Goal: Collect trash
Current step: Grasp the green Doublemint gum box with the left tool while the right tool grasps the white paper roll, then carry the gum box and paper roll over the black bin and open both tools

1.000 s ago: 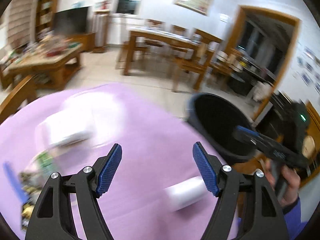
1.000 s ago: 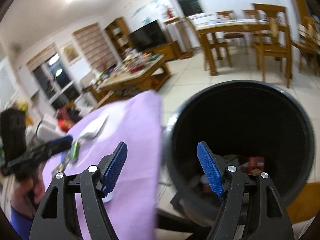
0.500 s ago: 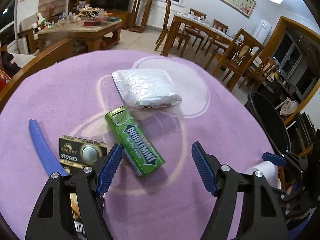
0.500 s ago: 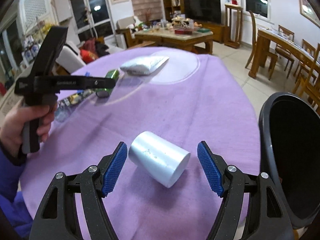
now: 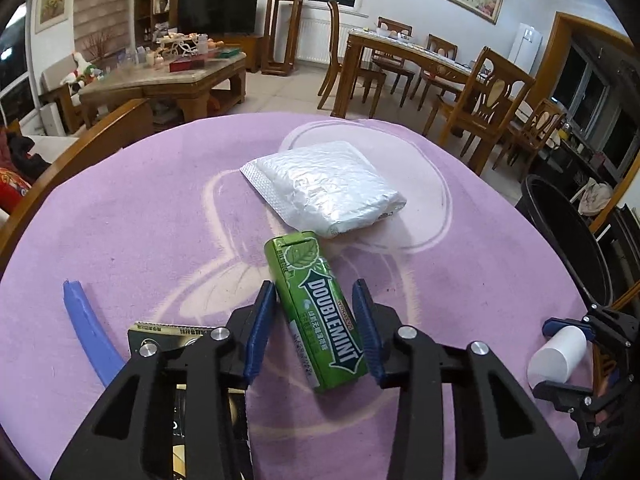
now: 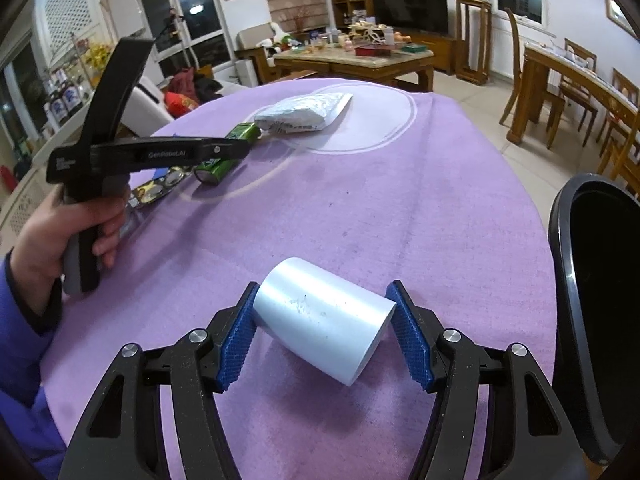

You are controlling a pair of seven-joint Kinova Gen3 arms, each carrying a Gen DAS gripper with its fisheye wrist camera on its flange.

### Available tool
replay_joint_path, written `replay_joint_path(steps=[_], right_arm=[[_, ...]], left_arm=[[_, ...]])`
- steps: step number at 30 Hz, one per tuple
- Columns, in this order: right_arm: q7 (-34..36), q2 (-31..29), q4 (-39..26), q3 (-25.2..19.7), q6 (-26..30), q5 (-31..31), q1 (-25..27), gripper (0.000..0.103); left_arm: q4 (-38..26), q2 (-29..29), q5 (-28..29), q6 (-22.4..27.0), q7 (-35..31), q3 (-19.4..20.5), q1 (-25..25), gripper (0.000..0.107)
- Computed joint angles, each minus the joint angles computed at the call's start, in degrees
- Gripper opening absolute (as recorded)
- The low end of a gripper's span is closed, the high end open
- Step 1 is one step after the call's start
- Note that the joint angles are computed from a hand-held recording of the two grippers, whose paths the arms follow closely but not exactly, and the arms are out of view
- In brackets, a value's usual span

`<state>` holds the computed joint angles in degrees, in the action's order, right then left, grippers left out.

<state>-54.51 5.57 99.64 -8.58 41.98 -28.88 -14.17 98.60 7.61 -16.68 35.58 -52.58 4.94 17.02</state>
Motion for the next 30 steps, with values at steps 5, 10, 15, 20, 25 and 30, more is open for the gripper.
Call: replay_joint_path(steps=[5, 10, 15, 20, 25, 30], right_arm=[[0.67, -0.93, 0.53, -0.07, 0.3, -3.34, 1.35, 0.064], [3.0, -2.16, 0.71, 1.03, 0.78, -7.38, 2.04, 0.064], [6.21, -3.48, 1.39, 2.79, 1.08, -14.45, 3.87, 0.064], [8.82, -4.95, 2.51, 5.39, 0.66, -21.11, 6.33, 0.064], [12.85, -7.23, 3.95, 9.72, 1.45, -28.45, 10.43, 0.064], [15.12, -8.26, 3.74, 14.6, 4.25, -32.87, 15.59, 0.064]], left_arm=[[2.04, -1.36, 5.23, -2.54, -5.39, 0.79, -2.09, 0.032], [3.73, -3.75, 7.62, -5.2, -7.26, 1.19, -2.56, 0.032], [5.65, -7.52, 8.01, -8.27, -7.83, 2.55, -2.54, 0.032], [3.04, -7.8, 7.83, -9.37, -8.98, 4.59, -1.62, 0.032], [-1.16, -4.77, 10.53, -12.03, -13.04, 5.85, 0.81, 0.031], [-8.64, 1.38, 11.26, -12.06, -16.08, 6.57, 4.81, 0.031]])
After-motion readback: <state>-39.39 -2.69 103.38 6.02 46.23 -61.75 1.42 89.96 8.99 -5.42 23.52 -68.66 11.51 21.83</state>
